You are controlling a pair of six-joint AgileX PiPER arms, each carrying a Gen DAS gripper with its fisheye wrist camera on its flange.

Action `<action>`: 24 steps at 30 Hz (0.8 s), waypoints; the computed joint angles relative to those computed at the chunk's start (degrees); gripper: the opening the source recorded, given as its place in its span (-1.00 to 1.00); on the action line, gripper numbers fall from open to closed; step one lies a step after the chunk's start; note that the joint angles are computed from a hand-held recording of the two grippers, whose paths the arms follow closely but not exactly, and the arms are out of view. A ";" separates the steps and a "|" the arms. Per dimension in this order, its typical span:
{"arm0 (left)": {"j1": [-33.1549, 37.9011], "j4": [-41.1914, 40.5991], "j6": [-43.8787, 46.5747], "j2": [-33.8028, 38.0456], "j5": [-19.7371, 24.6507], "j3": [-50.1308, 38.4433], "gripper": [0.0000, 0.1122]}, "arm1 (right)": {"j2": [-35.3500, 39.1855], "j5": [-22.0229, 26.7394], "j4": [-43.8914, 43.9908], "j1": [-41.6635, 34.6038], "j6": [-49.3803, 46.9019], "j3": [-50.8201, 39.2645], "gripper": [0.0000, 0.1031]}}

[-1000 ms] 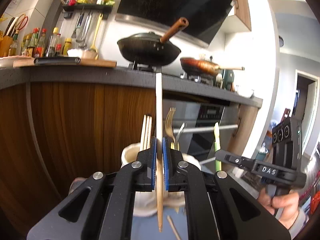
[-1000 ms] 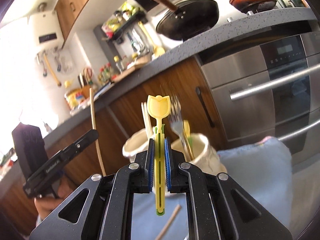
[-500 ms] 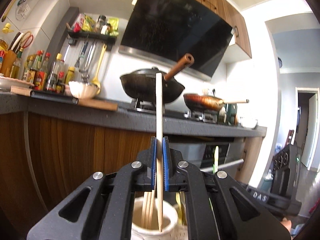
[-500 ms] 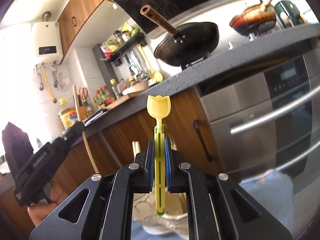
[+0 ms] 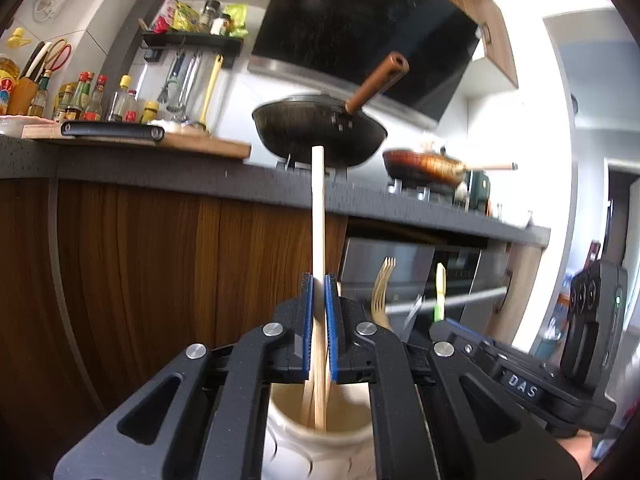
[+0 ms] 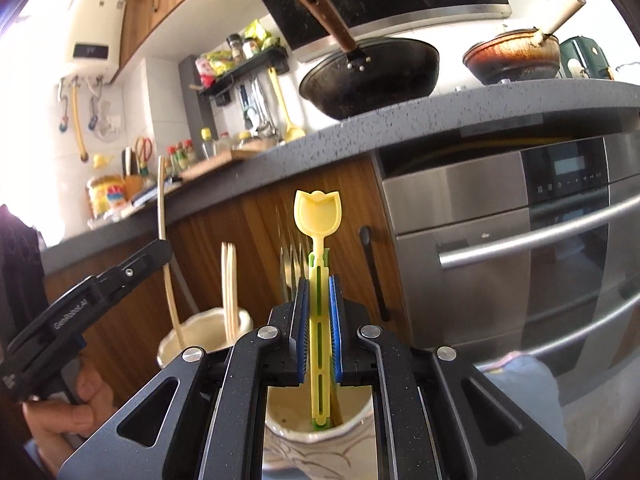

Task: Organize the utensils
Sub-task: 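Lift the chopstick and yellow utensil and lower them into the holder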

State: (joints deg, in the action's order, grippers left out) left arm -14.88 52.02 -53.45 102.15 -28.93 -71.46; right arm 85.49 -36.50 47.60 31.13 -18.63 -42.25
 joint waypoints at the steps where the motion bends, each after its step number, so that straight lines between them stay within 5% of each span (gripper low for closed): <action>1: -0.07 0.27 0.14 -0.07 0.35 0.49 -0.90 | 0.23 0.12 0.79 0.28 -1.06 -0.10 -0.80; 13: -3.21 8.30 -4.68 0.27 10.71 -0.79 -0.89 | 2.00 2.75 13.02 2.16 -13.23 -1.48 -0.80; 24: -4.50 11.14 -6.28 1.50 15.02 -2.05 -0.89 | 3.00 4.09 17.60 2.30 -18.97 -3.18 -0.80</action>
State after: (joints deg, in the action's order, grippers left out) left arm -19.39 63.15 -59.73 103.65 -13.90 -73.50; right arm 88.49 -32.42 65.20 33.44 -37.60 -45.44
